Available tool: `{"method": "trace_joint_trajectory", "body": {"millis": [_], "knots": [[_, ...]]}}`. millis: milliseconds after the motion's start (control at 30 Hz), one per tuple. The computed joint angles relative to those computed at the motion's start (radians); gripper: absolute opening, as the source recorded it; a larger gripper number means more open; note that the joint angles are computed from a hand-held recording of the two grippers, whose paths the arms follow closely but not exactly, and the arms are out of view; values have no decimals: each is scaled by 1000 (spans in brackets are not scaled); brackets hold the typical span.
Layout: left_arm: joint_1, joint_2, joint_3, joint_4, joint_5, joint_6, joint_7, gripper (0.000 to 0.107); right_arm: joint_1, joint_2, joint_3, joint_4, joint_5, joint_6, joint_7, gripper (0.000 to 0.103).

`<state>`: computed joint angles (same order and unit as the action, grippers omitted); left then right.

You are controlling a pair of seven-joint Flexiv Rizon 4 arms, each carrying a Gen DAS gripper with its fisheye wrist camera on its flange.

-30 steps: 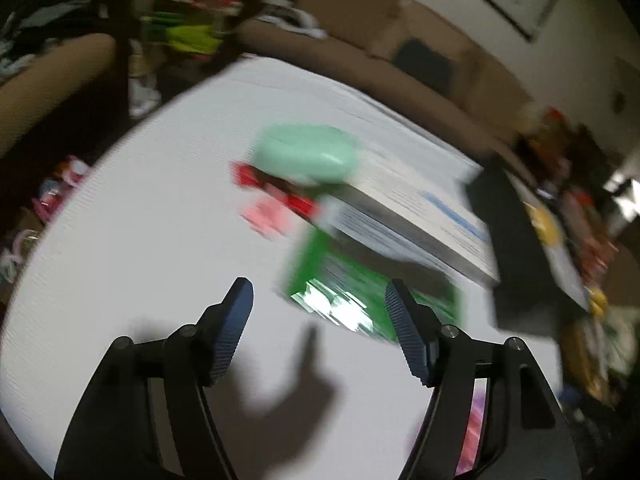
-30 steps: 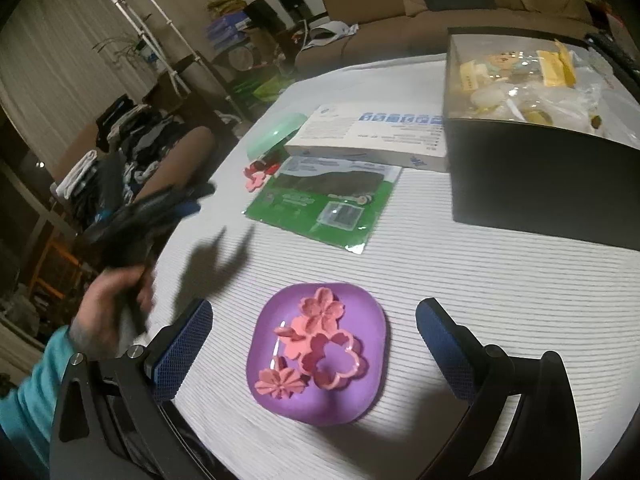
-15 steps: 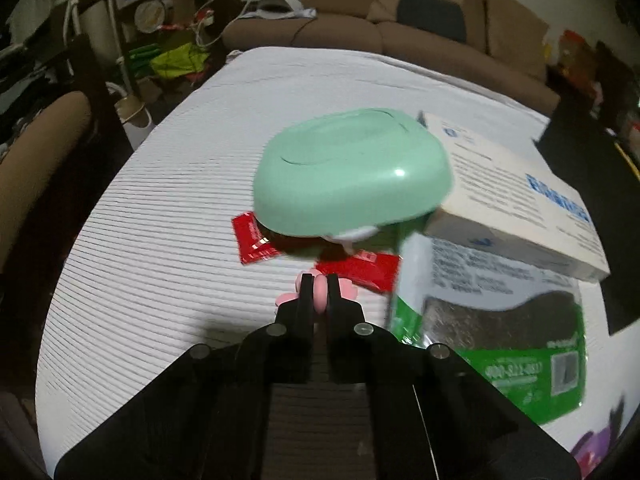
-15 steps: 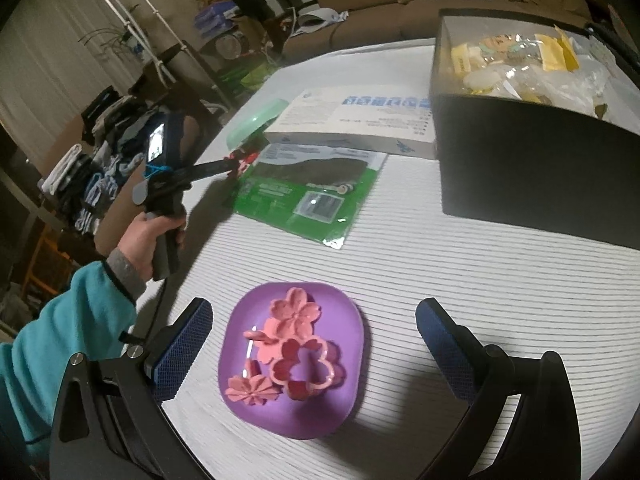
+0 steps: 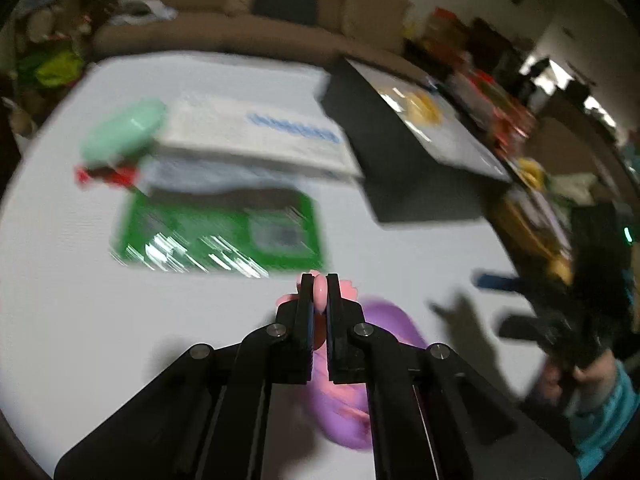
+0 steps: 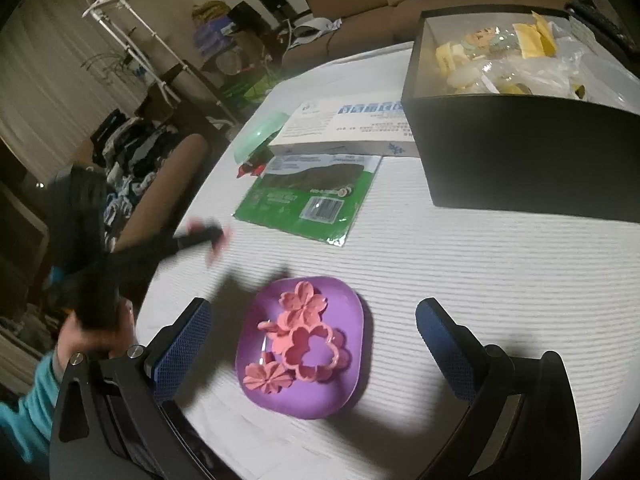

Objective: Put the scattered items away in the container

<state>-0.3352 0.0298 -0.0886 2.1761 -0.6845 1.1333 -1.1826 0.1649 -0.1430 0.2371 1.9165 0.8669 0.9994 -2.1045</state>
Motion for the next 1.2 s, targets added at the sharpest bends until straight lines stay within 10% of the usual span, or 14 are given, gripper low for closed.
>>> {"method": "trace_joint_trajectory", "body": {"millis": [167,300,800,1200], "knots": [[-25,-25,-24,9,-30,-77,-18,7,4,34,-1,23,4,-1,-4,103],[-40,-6,-27,24,-2,-30,-54,60,12,51,-10,40,-4,1,-2,103],[33,-58,15,-2,-270,207,-13,65,56,0,-1,-4,-71,17,25,103],[155,-162,9,-77,-513,306,63,65,125,-285,69,-383,-264,-15,130,103]]}}
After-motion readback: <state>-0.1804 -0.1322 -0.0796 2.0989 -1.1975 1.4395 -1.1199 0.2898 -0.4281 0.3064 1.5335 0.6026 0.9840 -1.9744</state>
